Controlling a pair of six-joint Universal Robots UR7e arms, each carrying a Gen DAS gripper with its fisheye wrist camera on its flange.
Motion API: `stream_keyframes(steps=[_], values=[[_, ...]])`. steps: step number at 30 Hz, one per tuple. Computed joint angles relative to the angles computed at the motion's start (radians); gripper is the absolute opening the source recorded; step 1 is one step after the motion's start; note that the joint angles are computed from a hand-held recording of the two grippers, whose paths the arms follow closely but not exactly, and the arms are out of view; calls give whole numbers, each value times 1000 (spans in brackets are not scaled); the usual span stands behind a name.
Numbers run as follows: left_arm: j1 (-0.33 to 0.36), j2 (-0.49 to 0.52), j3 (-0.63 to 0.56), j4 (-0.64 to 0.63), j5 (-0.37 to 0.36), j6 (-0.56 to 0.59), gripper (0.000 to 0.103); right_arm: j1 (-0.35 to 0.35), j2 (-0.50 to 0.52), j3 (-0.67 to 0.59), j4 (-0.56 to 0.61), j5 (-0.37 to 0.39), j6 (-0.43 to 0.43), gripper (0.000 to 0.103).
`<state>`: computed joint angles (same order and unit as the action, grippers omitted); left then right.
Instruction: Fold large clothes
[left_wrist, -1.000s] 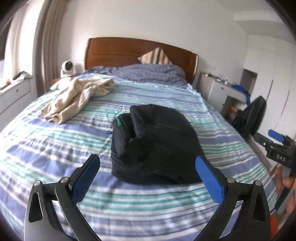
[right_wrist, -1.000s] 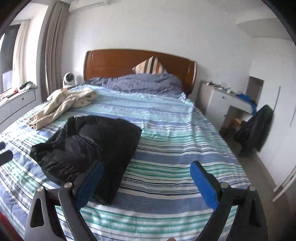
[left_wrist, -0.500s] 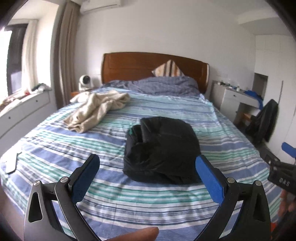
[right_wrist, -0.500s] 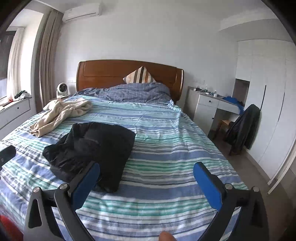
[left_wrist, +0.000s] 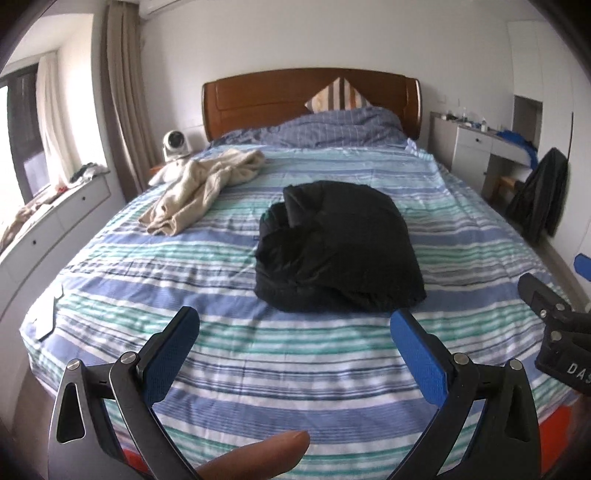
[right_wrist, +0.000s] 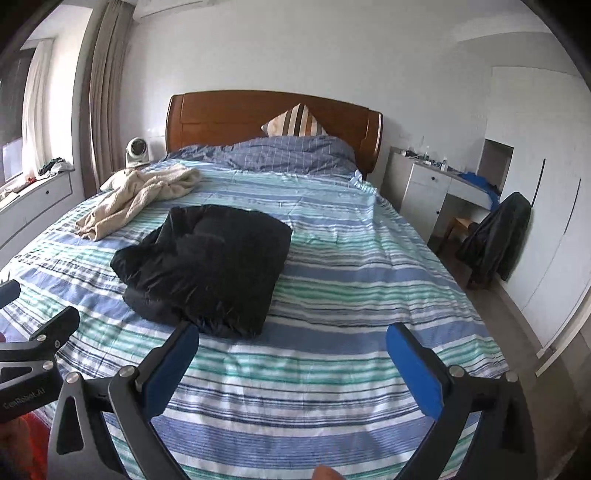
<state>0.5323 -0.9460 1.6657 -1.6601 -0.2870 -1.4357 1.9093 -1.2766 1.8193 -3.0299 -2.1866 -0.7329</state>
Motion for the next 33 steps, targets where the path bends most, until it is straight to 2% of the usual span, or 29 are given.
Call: stream_keyframes(steps=[17, 23, 26, 30, 33], values=[[-2, -4, 13, -64, -60, 59, 103, 15, -17, 22, 80, -25, 44, 103], [-2, -7, 4, -8, -66, 14, 103, 20, -14, 19, 102, -32, 53, 103], [-9, -7, -13, 88, -53, -65, 103, 25, -21, 20, 122, -26, 62, 103], [-18, -18, -13, 116, -48, -94, 103, 35, -24, 18, 122, -24, 57, 103], [-22, -15, -34, 201, -47, -155, 103, 42, -21, 19, 118, -27, 54, 103]])
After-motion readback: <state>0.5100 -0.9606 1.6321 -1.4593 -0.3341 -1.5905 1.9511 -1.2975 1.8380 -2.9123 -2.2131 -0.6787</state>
